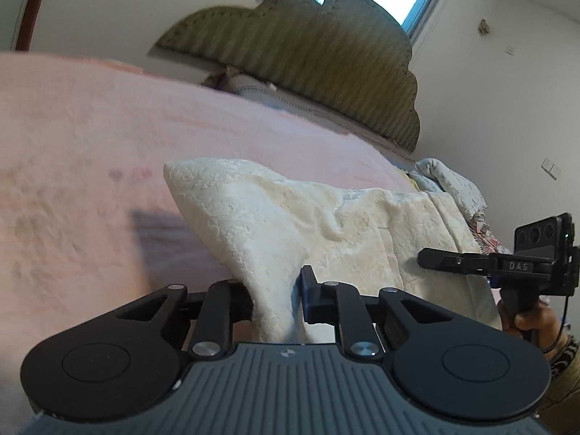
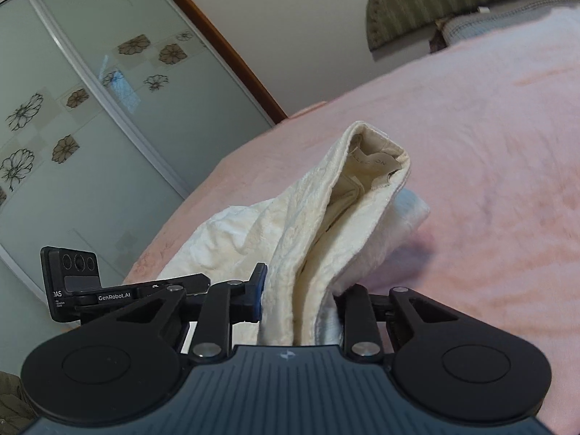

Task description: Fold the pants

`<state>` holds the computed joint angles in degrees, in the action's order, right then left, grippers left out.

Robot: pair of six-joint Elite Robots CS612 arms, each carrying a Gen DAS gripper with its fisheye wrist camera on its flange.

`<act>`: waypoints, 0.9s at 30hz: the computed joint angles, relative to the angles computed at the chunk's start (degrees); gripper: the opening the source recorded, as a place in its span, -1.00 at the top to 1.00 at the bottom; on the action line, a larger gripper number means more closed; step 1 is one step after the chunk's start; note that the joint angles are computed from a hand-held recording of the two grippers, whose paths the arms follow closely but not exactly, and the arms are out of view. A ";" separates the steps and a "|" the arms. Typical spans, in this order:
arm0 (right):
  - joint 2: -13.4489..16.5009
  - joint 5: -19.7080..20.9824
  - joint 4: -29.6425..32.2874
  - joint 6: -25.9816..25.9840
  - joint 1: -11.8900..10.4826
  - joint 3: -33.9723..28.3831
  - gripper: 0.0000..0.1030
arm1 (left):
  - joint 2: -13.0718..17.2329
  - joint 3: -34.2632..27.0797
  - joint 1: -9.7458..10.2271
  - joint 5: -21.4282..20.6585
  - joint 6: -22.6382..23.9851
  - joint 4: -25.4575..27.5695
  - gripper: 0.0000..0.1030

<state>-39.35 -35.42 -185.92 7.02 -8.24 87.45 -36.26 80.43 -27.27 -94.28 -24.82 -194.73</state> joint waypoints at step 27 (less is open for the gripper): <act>2.87 -18.19 1.19 -1.12 4.27 -5.61 -0.16 | -2.92 0.07 0.34 23.01 2.41 11.92 -0.41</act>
